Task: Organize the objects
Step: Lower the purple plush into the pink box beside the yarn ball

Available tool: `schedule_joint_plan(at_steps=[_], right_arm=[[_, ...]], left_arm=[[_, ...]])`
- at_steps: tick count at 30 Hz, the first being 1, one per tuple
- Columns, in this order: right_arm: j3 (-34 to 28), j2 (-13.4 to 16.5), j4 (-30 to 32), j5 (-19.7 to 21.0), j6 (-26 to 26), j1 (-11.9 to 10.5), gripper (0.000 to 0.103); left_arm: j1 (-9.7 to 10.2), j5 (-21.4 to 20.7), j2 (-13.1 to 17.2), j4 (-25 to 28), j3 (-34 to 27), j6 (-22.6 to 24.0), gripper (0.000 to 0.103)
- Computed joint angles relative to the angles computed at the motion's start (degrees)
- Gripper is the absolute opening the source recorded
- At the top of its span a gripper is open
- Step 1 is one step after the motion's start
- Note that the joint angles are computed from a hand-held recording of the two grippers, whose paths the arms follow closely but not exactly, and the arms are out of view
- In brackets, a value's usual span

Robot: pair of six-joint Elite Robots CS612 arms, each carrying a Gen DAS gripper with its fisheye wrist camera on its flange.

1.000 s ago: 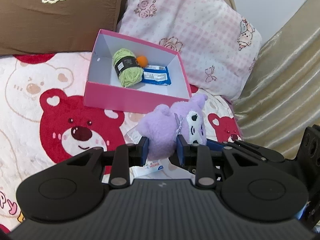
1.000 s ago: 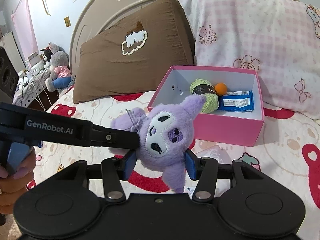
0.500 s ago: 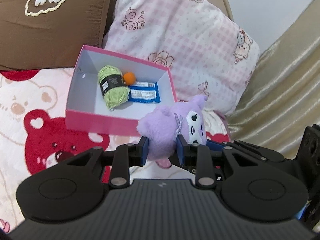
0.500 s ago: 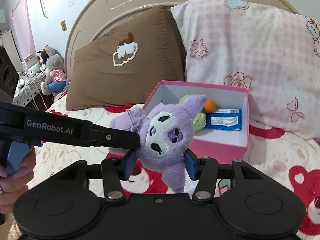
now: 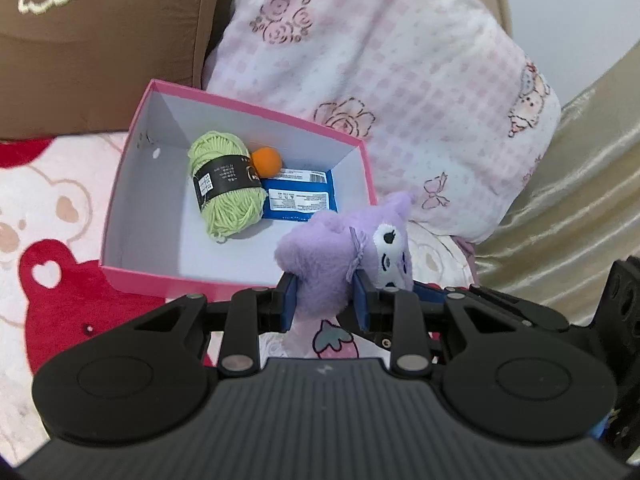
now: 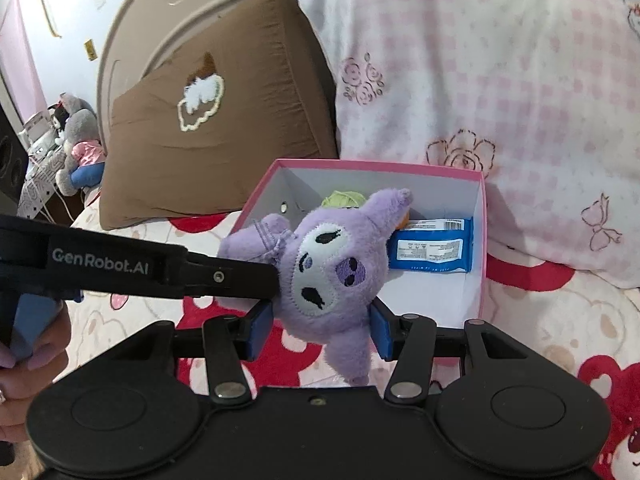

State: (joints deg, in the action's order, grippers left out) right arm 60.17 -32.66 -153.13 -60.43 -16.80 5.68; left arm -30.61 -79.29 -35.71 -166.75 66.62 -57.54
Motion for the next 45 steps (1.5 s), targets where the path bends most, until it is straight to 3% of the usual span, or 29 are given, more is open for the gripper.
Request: schedule_joint_plan(at_steps=[4, 9, 14, 20, 32, 35, 45], right_arm=[[-4.4, 2.3, 4.0, -1.2, 0.8, 0.2, 0.056], [-11.5, 5.6, 10.7, -8.2, -0.7, 1.6, 0.056], [-19.0, 9.1, 19.0, -7.2, -0.7, 1.5, 0.056], [-22.4, 11.7, 22.1, -5.4, 1.7, 1.2, 0.055], [-31.6, 17.3, 27.1, -10.2, 4.4, 2.2, 0.055], [-34.5, 18.7, 29.9, -9.7, 4.5, 2.1, 0.055], [-36.4, 20.1, 29.7, -10.6, 3.6, 2.0, 0.055]], left_arm=[[1.16, -2.6, 2.4, 2.8, -3.7, -0.2, 0.028], [2.62, -5.3, 5.9, 6.2, -8.7, -1.8, 0.028], [3.39, -6.9, 7.0, 4.0, -8.8, -1.4, 0.027], [4.07, -8.0, 8.8, 4.6, -10.5, -1.5, 0.027], [4.98, -9.3, 12.7, 5.5, -14.6, -4.1, 0.027], [5.08, -9.5, 12.9, 4.3, -14.2, -5.2, 0.028], [5.14, -10.0, 14.7, 7.2, -17.8, -5.7, 0.028]])
